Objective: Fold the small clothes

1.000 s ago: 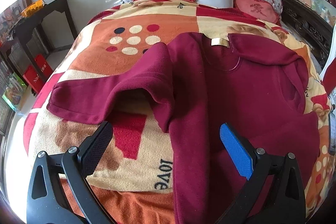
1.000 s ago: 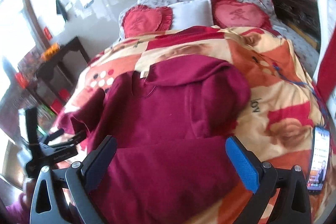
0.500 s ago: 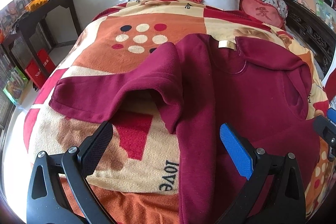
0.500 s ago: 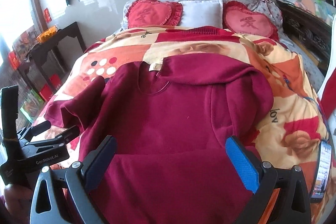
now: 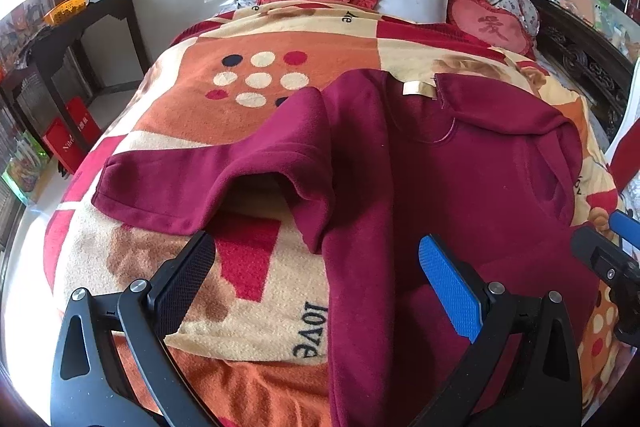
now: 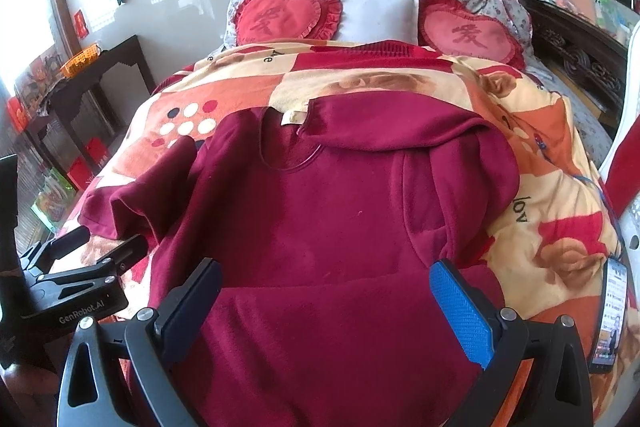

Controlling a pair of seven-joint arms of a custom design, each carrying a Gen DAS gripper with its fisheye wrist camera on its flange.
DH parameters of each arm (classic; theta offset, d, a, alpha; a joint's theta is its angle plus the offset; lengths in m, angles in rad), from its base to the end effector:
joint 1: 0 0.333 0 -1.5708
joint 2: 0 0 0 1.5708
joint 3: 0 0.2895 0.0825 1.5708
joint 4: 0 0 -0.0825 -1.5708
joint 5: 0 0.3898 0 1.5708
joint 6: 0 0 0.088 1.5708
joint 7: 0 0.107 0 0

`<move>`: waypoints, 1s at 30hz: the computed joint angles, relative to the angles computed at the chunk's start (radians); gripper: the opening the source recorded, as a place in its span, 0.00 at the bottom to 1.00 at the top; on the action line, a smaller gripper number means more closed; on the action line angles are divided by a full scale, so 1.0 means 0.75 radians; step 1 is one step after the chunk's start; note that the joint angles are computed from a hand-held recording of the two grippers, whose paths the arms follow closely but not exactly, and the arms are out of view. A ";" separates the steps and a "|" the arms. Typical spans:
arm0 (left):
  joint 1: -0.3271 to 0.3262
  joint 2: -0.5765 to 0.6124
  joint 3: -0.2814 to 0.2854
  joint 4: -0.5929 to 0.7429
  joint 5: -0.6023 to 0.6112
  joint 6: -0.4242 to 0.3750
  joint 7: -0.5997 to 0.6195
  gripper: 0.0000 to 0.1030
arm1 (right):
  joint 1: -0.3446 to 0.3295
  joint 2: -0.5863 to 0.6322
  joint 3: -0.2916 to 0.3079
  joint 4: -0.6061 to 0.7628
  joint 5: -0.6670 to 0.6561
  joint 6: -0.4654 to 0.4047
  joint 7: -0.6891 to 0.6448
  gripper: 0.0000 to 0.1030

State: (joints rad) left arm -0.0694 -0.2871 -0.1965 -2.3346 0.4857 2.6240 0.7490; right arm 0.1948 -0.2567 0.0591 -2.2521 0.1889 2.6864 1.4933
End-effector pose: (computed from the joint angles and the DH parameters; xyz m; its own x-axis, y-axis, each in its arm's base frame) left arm 0.4911 -0.1495 0.4808 0.1904 -0.9817 -0.0007 -0.7624 -0.1474 -0.6301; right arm 0.5153 0.1294 0.5215 0.2304 -0.9671 -0.1075 -0.7643 -0.1115 -0.6351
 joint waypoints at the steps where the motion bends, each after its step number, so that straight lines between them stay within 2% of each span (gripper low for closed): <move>1: 0.000 -0.001 0.000 0.001 -0.002 0.000 -0.002 0.99 | -0.009 -0.001 0.008 0.003 -0.020 -0.004 0.021 1.00; 8: -0.005 0.007 -0.012 0.030 -0.001 -0.038 -0.027 0.99 | -0.022 -0.006 -0.005 0.036 -0.052 -0.059 0.021 1.00; 13: -0.020 0.004 -0.035 0.065 0.022 -0.109 -0.068 0.99 | -0.060 -0.036 0.003 0.009 -0.141 -0.013 0.023 1.00; 17: -0.045 -0.022 -0.052 0.088 0.030 -0.171 -0.101 0.99 | -0.049 -0.050 -0.034 -0.022 -0.078 0.023 -0.047 1.00; 22: -0.087 -0.042 -0.065 0.118 0.007 -0.238 -0.103 0.99 | -0.001 -0.043 -0.106 -0.046 0.141 0.034 -0.197 1.00; 25: -0.119 -0.029 -0.056 0.149 -0.049 -0.250 -0.068 0.99 | -0.027 -0.034 -0.092 -0.068 0.163 0.067 -0.201 1.00; 30: -0.122 0.037 -0.077 0.229 0.001 -0.251 -0.070 0.99 | -0.040 -0.037 -0.085 -0.104 0.194 0.106 -0.229 1.00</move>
